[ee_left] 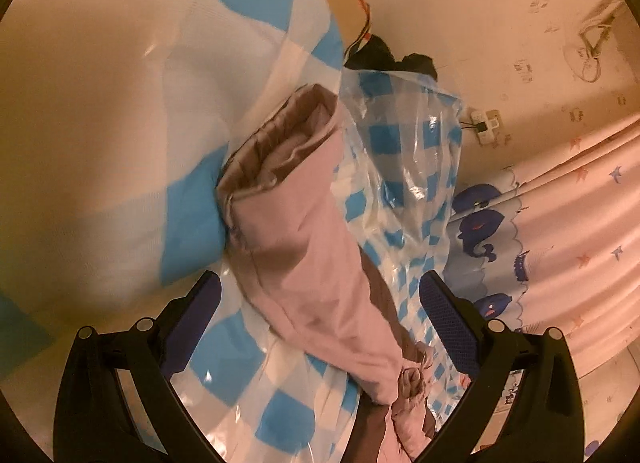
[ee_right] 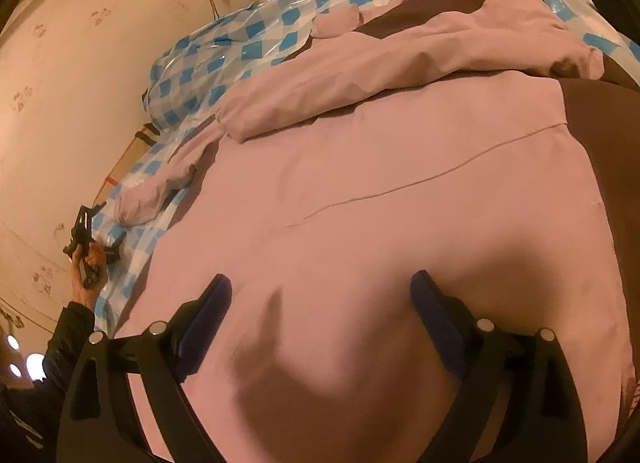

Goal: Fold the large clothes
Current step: 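Grasp the cuff of the other sleeve with the left tool, then lift the held sleeve and carry it across the jacket front with the left tool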

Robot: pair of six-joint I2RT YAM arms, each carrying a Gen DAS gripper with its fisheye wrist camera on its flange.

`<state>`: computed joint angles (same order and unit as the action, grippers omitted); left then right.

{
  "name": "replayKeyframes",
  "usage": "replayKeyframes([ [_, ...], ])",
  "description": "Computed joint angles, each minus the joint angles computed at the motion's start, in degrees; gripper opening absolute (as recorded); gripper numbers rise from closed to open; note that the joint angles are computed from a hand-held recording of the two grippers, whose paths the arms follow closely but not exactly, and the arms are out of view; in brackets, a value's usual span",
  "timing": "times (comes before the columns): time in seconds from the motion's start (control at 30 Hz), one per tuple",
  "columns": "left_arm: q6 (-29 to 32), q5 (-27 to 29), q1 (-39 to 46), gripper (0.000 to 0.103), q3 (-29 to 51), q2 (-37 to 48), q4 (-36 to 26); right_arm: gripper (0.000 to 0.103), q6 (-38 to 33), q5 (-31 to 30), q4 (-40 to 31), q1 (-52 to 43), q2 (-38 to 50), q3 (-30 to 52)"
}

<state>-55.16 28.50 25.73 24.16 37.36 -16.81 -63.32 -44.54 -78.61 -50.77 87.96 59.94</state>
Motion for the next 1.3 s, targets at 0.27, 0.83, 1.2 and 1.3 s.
replayKeyframes([
  [0.27,2.4,-1.6,0.1,0.096,1.1,4.7,3.7,0.089,-1.0,0.0,0.2,-0.4,0.6,-0.2],
  [0.83,-2.2,-13.7,-6.7,0.095,2.8,11.6,6.2,0.091,-1.5,0.0,0.0,-0.7,0.1,-0.7],
  [1.2,-4.2,-22.1,-11.2,0.021,6.5,10.0,-2.9,0.092,-2.4,-0.6,-0.4,-0.9,0.6,-0.8],
  [1.3,-6.5,-28.3,-14.9,0.037,11.1,10.3,-12.1,0.093,-2.4,-0.6,-0.5,-0.9,0.7,-0.8],
])
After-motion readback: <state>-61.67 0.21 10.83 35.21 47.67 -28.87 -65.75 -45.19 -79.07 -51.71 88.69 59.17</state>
